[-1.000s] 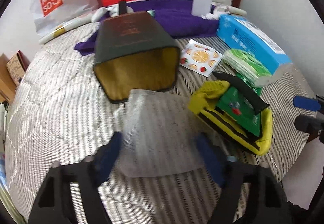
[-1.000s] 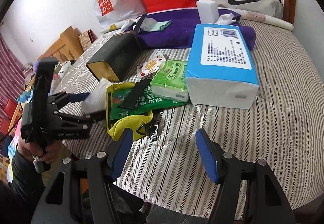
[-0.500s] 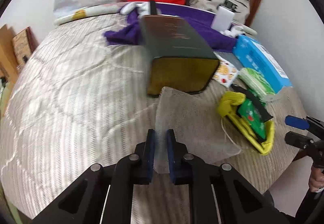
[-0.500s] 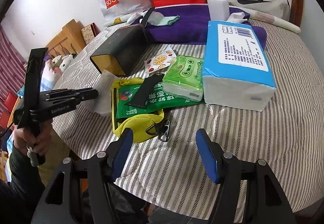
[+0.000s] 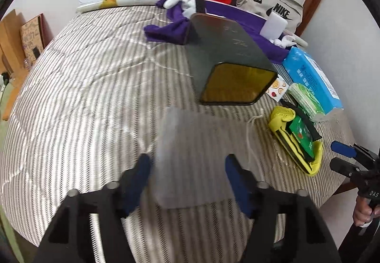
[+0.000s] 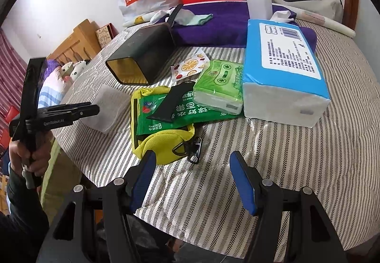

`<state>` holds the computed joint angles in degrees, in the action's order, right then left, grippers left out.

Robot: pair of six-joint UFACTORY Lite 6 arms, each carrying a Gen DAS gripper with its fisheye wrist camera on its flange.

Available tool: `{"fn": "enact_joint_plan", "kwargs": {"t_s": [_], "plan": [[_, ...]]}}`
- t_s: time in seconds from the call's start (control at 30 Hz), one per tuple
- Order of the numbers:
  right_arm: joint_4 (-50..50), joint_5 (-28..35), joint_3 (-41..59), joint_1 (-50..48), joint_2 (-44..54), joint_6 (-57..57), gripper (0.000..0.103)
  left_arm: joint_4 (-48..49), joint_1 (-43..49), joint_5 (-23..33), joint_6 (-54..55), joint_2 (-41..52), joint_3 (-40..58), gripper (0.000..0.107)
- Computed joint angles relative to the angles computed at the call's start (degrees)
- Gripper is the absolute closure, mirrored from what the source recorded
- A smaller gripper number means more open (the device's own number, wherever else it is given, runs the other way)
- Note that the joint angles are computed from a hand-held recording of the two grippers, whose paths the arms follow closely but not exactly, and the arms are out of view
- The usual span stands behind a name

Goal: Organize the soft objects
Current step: 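Move the left gripper to the grey mesh bag and close on it, then lift the mesh bag with the left gripper while the right gripper grasps the black strap on the green pack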

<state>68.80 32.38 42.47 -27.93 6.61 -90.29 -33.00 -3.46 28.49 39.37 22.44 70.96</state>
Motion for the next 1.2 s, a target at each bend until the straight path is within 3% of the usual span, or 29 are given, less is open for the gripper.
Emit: {"fn": "enact_joint_plan", "kwargs": {"t_s": [0.1,0.23,0.33,0.47,0.77,0.87,0.97,1.2], "plan": [[0.1,0.7,0.0,-1.1,0.1,-0.3,0.039,7.0,-3.4,-2.4,-7.5,0.6,0.6,0.031],[0.1,1.0,0.0,-1.7,0.5,-0.5,0.039,8.4,-6.0,-0.7,-10.0,3.0,3.5,0.011],[0.0,1.3,-0.3,-2.1,0.5,-0.8,0.039,13.2,-8.1,-1.2,-14.9,4.1,4.5,0.004],[0.2,1.6,-0.4,-2.5,1.0,-1.3,0.039,24.4,-11.7,-3.2,-25.8,4.7,4.5,0.004],[1.1,1.7,-0.7,-1.8,1.9,-1.7,0.039,32.8,-14.5,-3.3,-37.2,7.7,8.2,0.004],[1.4,1.7,-1.2,-1.8,1.1,-2.0,0.039,33.1,-14.2,-6.8,-37.1,5.9,5.0,0.004],[1.9,2.0,-1.4,-2.0,0.2,-2.2,0.039,32.3,-13.9,-9.9,-36.0,3.2,1.0,0.010],[7.0,1.4,-1.5,0.7,-1.8,-5.1,0.039,24.7,-13.3,-11.6,-25.8,0.1,-2.0,0.049]]}}
